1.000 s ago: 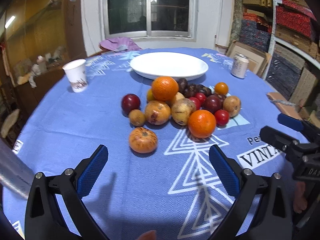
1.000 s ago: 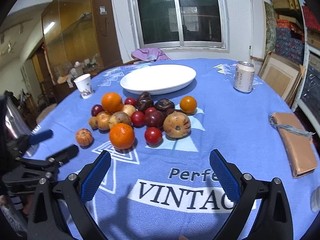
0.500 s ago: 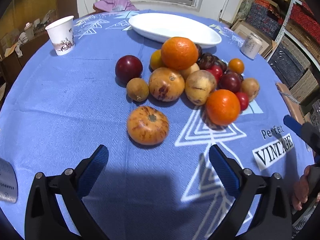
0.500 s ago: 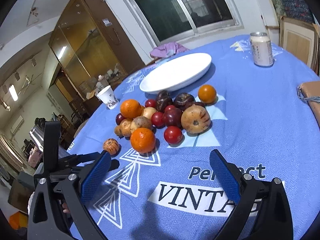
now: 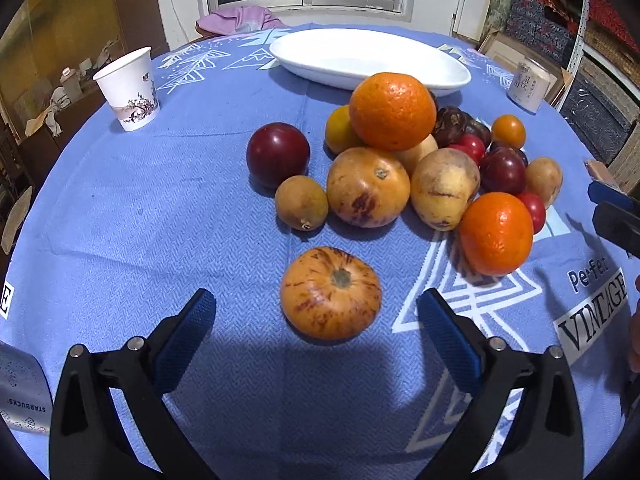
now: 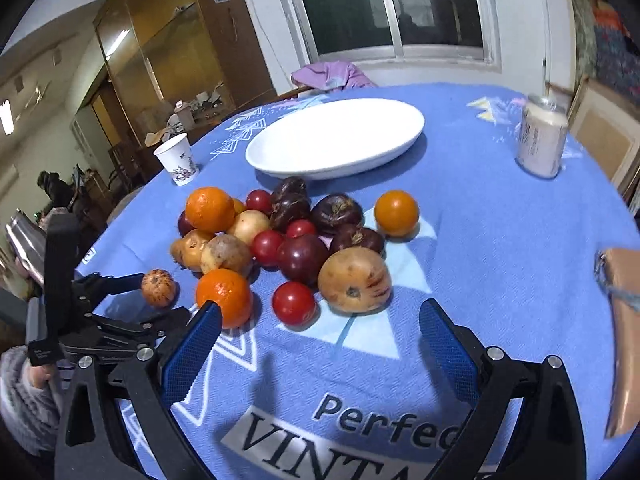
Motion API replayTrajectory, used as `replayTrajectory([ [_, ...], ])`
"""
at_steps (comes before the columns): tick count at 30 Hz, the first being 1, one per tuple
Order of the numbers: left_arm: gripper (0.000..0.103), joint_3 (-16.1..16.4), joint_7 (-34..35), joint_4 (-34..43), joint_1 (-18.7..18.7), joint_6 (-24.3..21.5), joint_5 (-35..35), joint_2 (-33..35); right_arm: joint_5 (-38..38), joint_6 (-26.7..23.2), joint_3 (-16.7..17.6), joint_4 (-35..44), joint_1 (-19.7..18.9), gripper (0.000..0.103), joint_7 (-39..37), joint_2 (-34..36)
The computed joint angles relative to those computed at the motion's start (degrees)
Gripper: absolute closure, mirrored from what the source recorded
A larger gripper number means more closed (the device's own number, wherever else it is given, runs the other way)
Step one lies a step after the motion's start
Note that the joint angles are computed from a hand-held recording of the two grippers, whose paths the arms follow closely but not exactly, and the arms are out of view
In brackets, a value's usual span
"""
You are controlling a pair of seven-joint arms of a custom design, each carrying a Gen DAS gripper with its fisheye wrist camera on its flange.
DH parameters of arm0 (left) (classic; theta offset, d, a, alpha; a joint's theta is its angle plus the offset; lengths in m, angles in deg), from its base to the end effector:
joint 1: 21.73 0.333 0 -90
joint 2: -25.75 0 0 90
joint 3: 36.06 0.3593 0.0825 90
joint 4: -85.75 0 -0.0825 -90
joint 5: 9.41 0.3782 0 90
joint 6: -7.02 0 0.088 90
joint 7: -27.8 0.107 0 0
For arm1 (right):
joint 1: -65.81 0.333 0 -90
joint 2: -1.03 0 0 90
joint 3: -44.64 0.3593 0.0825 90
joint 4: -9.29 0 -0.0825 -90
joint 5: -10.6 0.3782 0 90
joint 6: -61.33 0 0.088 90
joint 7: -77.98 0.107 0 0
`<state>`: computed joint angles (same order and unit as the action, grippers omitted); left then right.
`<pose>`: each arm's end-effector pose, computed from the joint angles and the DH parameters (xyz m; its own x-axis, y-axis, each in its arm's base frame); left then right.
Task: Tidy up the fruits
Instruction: 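Move left tool to the striped persimmon while right tool approaches the brown fruit, then close left tool on the striped persimmon while right tool grasps the brown fruit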
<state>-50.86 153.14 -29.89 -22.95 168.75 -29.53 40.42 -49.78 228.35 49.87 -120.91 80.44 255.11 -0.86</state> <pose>0.6236 -0.1489 0.4341 -0.5360 -0.8442 -0.0025 -0.6963 0.4437 -0.5641 0.4846 0.2325 0.4719 -0.1247 -0.9715 -0.2015 -0.6812 0.2315 -0.6945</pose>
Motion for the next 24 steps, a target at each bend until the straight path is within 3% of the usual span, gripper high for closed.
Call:
replayTrajectory([
  [5, 0.004, -0.12, 0.78, 1.39, 0.24, -1.62, 0.10, 0.37, 3.79, -0.02, -0.16, -0.49, 0.12, 0.003, -3.89, 0.62],
  [10, 0.005, -3.03, 8.36, -0.30, 1.86, 5.33, -5.14, -0.24, 2.68, -2.05, -0.18, 0.43, 0.88, 0.003, -3.54, 1.35],
  [11, 0.011, -3.77, 9.98, -0.70, 2.28, 6.08, -5.78, -0.35, 2.61, -2.42, -0.22, 0.57, 1.06, 0.003, -3.55, 1.46],
  [14, 0.050, -5.87, 14.63, 0.10, 4.18, 2.85, -9.57, -0.39, 1.45, -3.50, -0.28, 0.81, 1.53, 0.003, -2.61, 1.44],
  [16, 0.053, -5.99, 16.91, 1.37, 4.77, -0.65, -12.67, -0.10, 1.80, -4.55, -0.26, 1.00, 1.81, 0.005, -2.92, 1.54],
  [18, 0.053, -5.68, 19.10, 1.76, 4.64, -1.61, -15.78, -0.13, 3.36, -4.79, -0.33, 1.05, 1.99, 0.012, -4.28, 1.80],
  [21, 0.053, -4.49, 21.25, 1.12, 3.31, -0.98, -17.81, -0.69, 6.73, -4.44, -0.66, 0.95, 2.08, 0.031, -7.08, 2.30],
  [23, 0.053, -3.55, 21.17, 0.41, 2.35, -0.37, -17.52, -1.09, 9.65, -3.45, -0.98, 0.63, 2.00, 0.051, -9.24, 2.65],
  [24, 0.053, -3.58, 21.84, 0.13, 2.52, -0.69, -18.47, -1.44, 11.08, -3.06, -1.13, 0.48, 1.97, 0.053, -10.11, 2.80],
])
